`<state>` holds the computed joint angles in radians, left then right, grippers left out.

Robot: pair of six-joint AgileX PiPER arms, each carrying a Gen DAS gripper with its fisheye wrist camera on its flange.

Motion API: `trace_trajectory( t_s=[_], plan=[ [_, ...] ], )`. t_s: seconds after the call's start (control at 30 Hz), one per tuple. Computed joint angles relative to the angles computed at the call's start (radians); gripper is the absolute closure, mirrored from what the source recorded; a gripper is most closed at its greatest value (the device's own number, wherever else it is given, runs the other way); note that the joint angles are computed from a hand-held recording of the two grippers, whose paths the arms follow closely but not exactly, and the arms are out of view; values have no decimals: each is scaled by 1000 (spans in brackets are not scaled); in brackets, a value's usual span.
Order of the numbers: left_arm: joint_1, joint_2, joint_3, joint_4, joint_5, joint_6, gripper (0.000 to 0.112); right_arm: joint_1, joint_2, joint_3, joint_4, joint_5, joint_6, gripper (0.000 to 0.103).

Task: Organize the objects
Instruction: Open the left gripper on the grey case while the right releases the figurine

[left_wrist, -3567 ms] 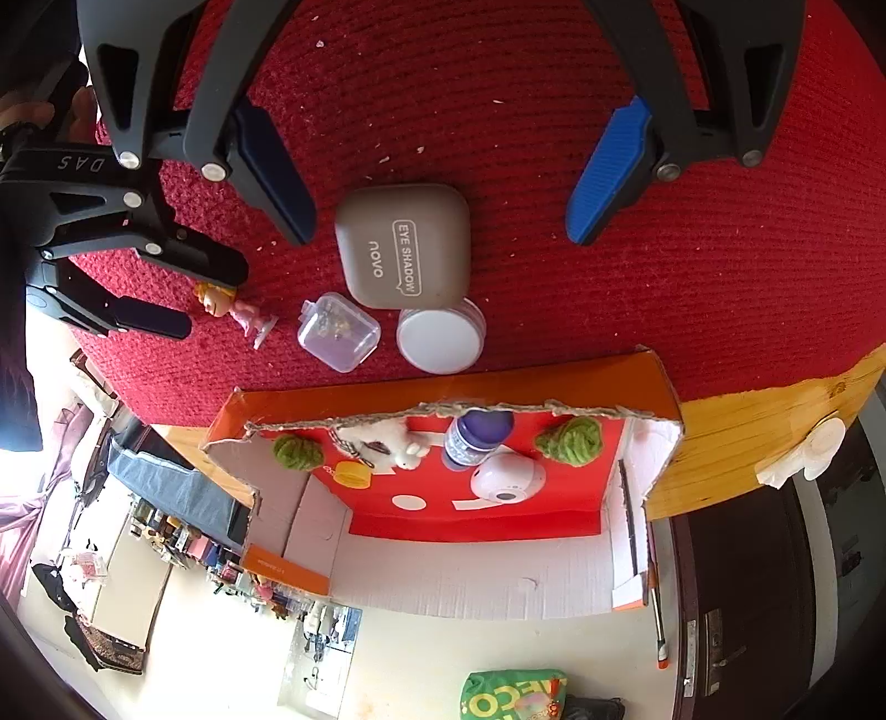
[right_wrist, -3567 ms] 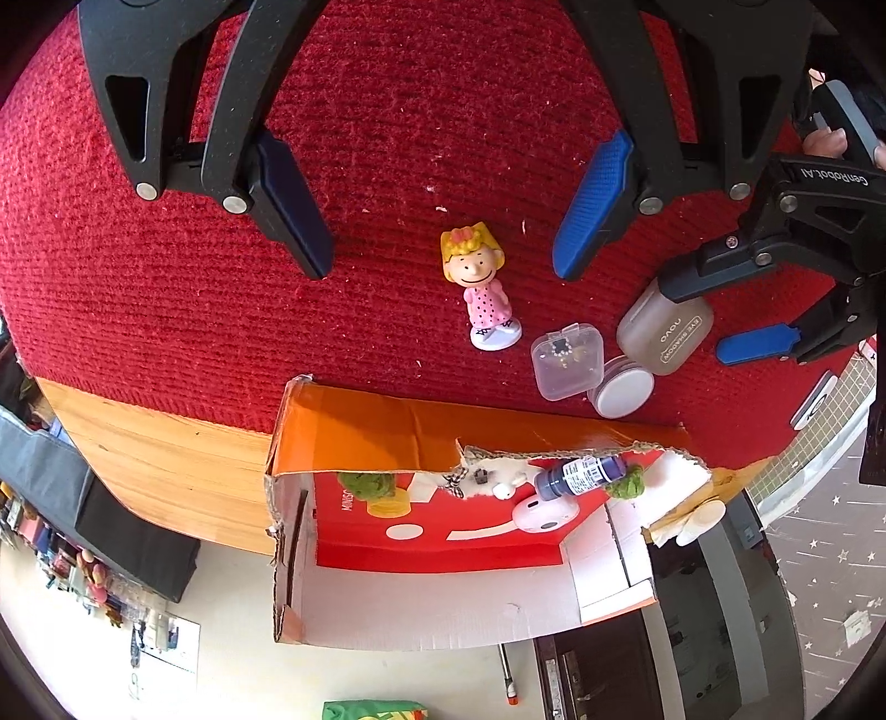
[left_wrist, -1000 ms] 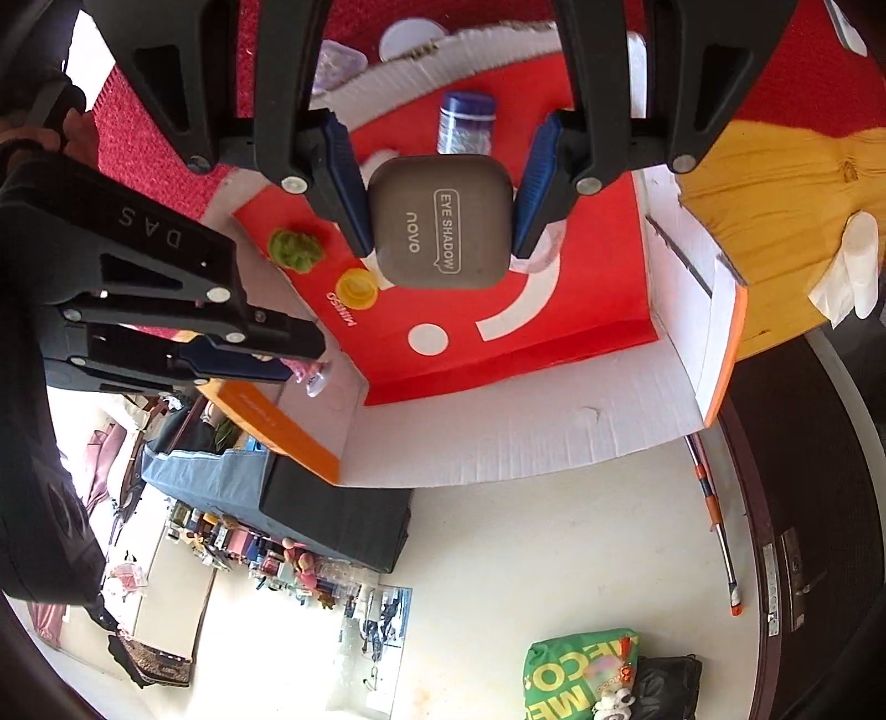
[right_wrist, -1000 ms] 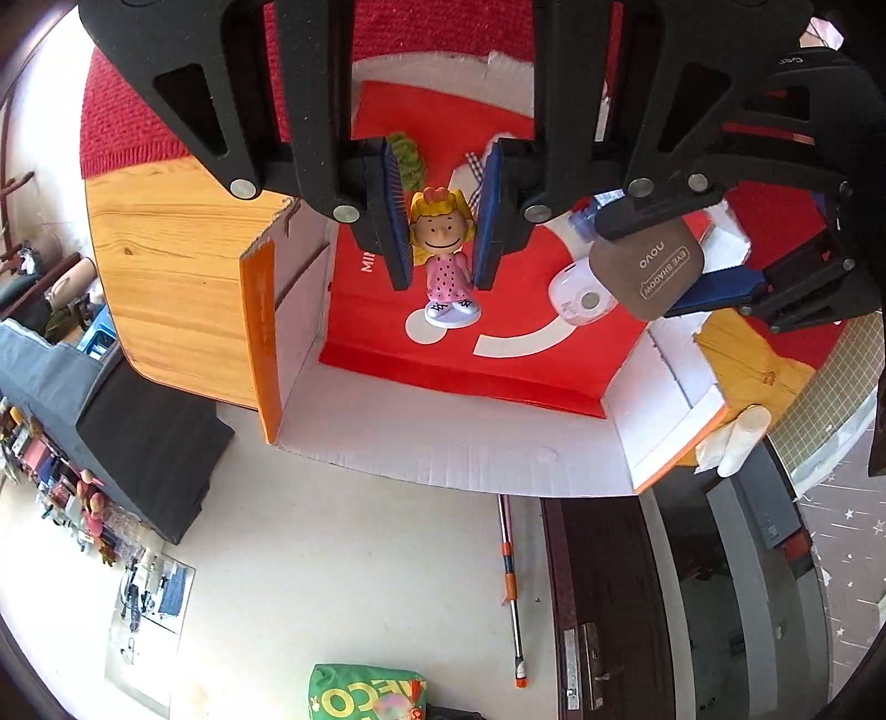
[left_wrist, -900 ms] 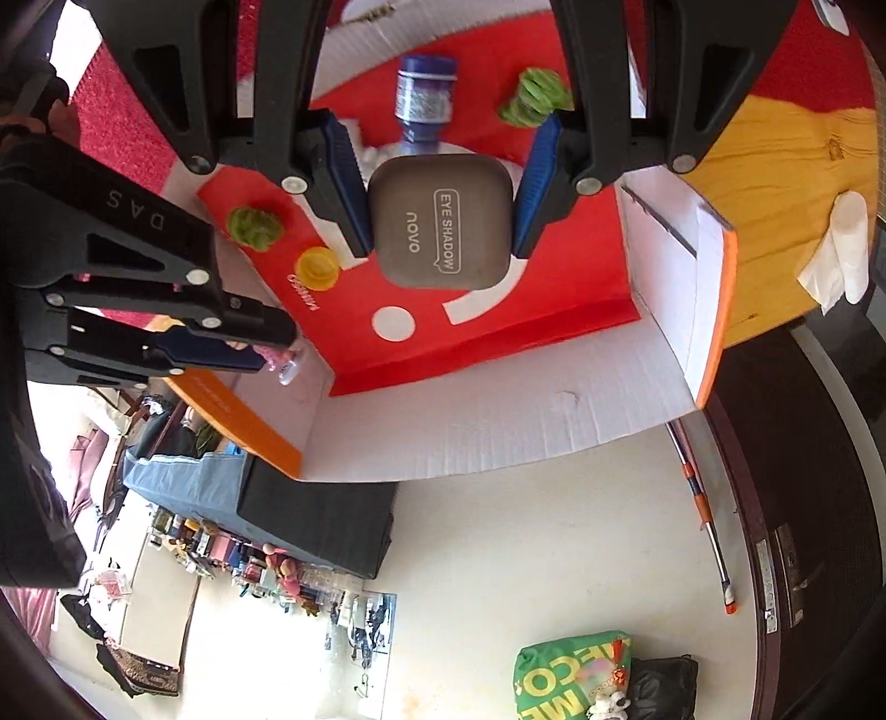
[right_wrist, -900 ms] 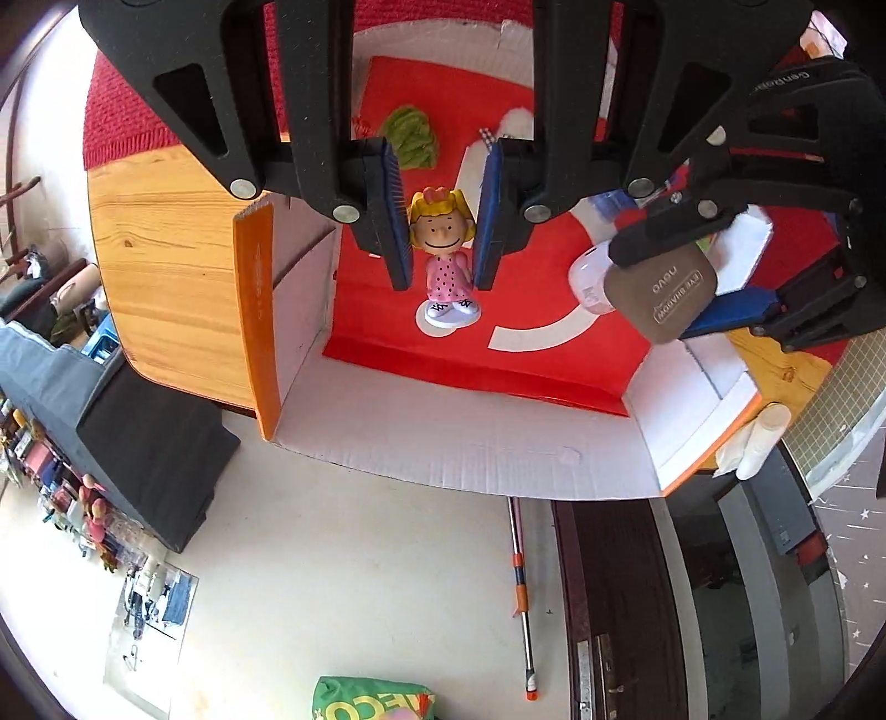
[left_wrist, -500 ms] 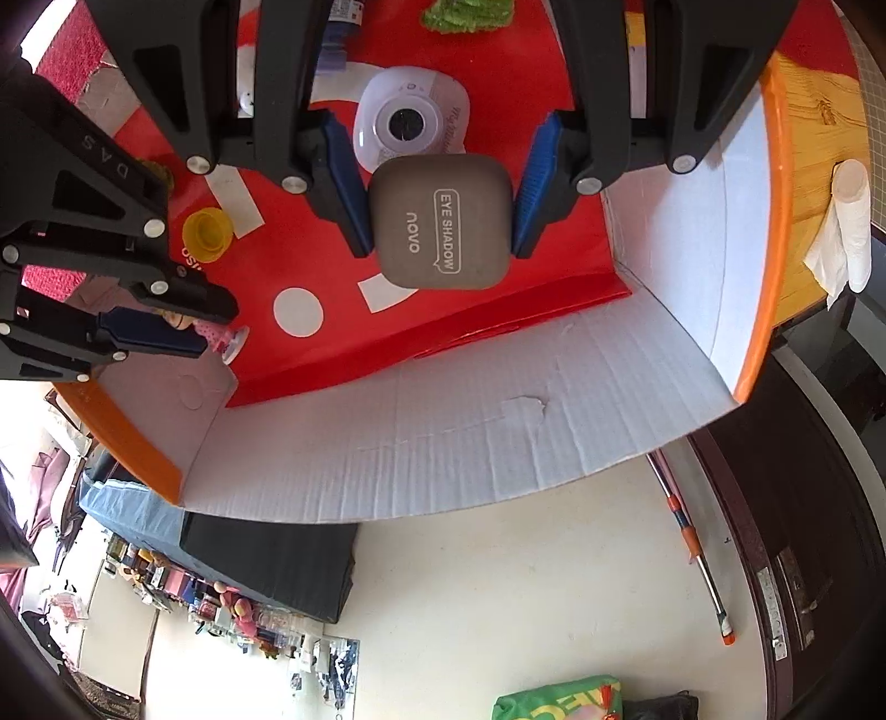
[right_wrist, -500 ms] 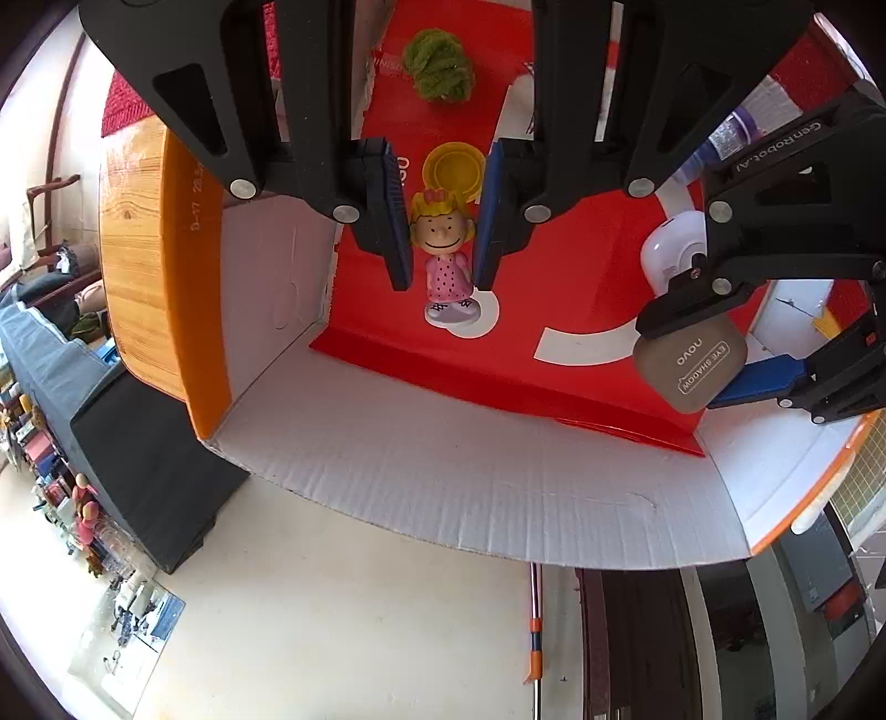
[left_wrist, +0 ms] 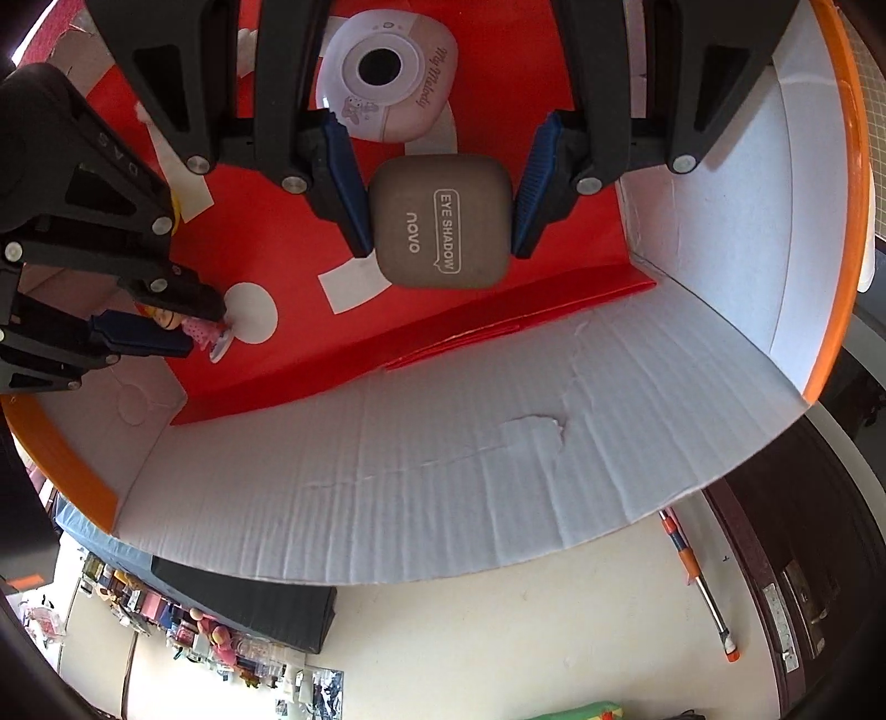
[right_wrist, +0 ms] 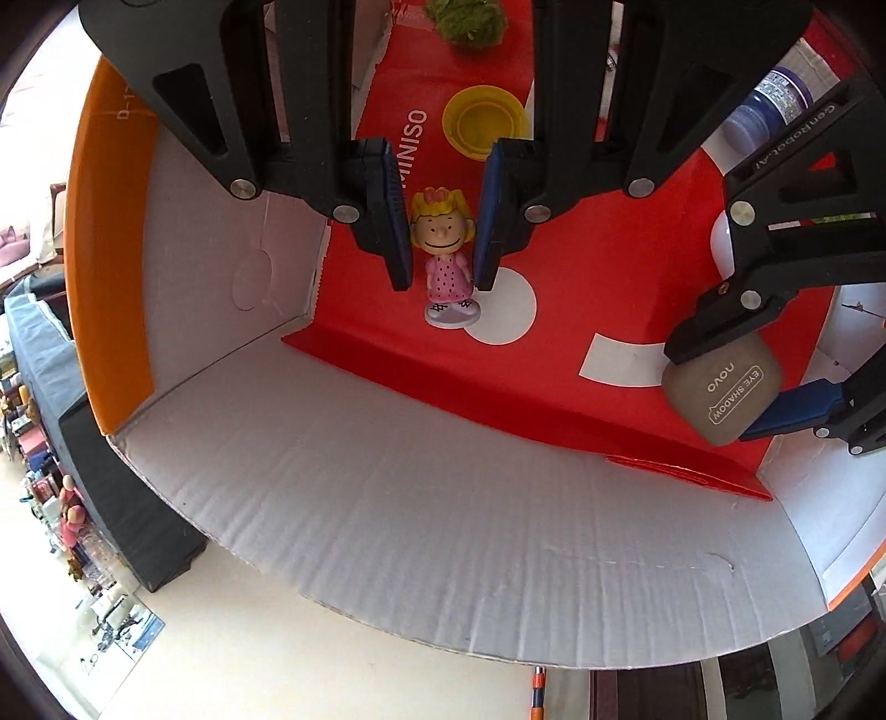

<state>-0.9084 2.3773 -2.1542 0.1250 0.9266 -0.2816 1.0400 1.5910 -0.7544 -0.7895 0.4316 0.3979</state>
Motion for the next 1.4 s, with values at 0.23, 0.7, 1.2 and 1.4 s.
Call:
trace_trajectory(
  t_s=[0.23, 0.7, 1.2, 1.4],
  plan=[
    [-2, -2, 9, -1, 12, -5, 60, 7, 0, 13, -20, -2, 18, 82],
    [-13, 6, -17, 4, 39, -17, 59, -13, -14, 27, -23, -11, -7, 81],
    [-21, -3, -14, 11, 46, -29, 59, 5, -29, 49, -41, -3, 29, 81],
    [-38, 6, -45, 26, 54, -48, 57, 20, -35, 61, -60, 3, 63, 81]
  ],
)
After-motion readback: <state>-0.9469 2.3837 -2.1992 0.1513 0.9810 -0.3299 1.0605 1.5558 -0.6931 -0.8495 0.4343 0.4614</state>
